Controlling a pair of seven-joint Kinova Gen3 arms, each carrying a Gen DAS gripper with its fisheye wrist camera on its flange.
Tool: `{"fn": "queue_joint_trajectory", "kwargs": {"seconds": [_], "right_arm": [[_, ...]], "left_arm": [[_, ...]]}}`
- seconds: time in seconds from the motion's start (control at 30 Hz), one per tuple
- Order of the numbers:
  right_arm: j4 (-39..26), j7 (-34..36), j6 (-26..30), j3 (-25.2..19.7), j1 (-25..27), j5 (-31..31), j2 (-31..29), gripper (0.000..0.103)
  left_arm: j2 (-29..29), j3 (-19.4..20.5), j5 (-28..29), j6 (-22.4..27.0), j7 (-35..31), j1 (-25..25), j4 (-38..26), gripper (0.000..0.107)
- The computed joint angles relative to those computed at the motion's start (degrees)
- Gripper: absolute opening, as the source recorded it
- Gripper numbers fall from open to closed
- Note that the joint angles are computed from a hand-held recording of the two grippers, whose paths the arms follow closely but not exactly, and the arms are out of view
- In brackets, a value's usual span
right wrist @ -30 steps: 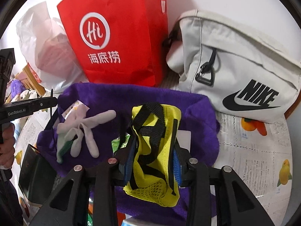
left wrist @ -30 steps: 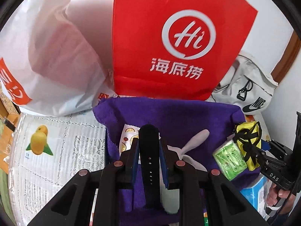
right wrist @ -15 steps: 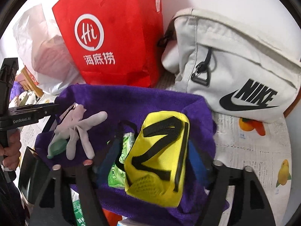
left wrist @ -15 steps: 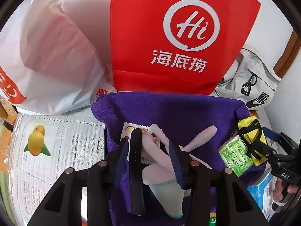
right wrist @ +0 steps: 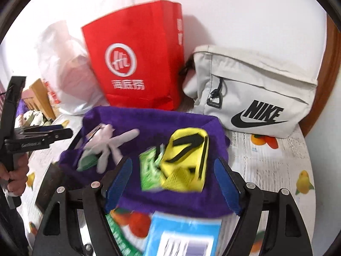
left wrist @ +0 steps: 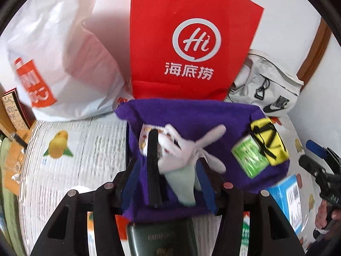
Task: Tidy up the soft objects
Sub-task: 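Lower strap and mesh bag onto the purple towel and open both grippers, then move the right gripper to the green snack packet and grasp it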
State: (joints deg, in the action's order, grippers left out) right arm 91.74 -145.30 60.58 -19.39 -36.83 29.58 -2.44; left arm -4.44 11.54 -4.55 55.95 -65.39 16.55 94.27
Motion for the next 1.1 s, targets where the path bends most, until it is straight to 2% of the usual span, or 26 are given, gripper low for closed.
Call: {"fn": "queue_joint_trajectory", "kwargs": {"seconds": [0.13, 0.27, 0.43, 0.6, 0.67, 0.73, 0.83, 1.03, 1.1], "right_arm": [[1.2, -2.3, 1.4, -3.3, -2.8, -0.3, -1.2, 0.079], [1.3, -3.4, 3.8, -5.8, -6.8, -1.1, 0.8, 0.079], [1.9, -4.2, 2.6, -4.7, -10.7, -4.8, 4.0, 0.074], [-0.4, -3.4, 5.6, -2.6, -14.6, -4.6, 8.6, 0.071], [-1.1, -2.9, 6.7, -1.4, -15.8, -4.5, 10.0, 0.071], [-1.3, -2.6, 7.5, -0.4, -16.6, -4.7, 10.9, 0.071], [-1.6, -3.3, 8.9, 0.6, -18.1, -3.6, 12.2, 0.071], [-4.2, -2.0, 13.2, 2.1, -20.7, -1.3, 15.4, 0.071], [-4.4, -1.2, 12.9, 2.6, -20.6, -1.7, 15.5, 0.071]], "left_arm": [[-4.6, 0.1, 1.4, 0.9, -0.2, 0.2, 3.3, 0.053], [-9.2, 0.3, 3.4, 1.6, -0.5, -0.8, 6.7, 0.054], [-15.1, 0.4, 5.4, 2.5, -0.6, -2.2, 11.2, 0.055], [-18.7, 0.4, 6.6, 3.3, -1.8, -3.9, 14.4, 0.055], [-19.6, 2.3, 4.9, 3.7, -1.0, -5.4, 15.1, 0.055], [-20.1, 3.1, 3.9, 3.8, -0.8, -6.2, 15.6, 0.055], [-20.3, 1.5, 5.2, 2.9, -2.1, -6.0, 16.7, 0.055], [-19.8, 0.9, 6.5, 1.6, -3.8, -6.1, 17.8, 0.055], [-19.7, 0.5, 7.0, 1.2, -4.4, -5.9, 17.9, 0.055]]}}
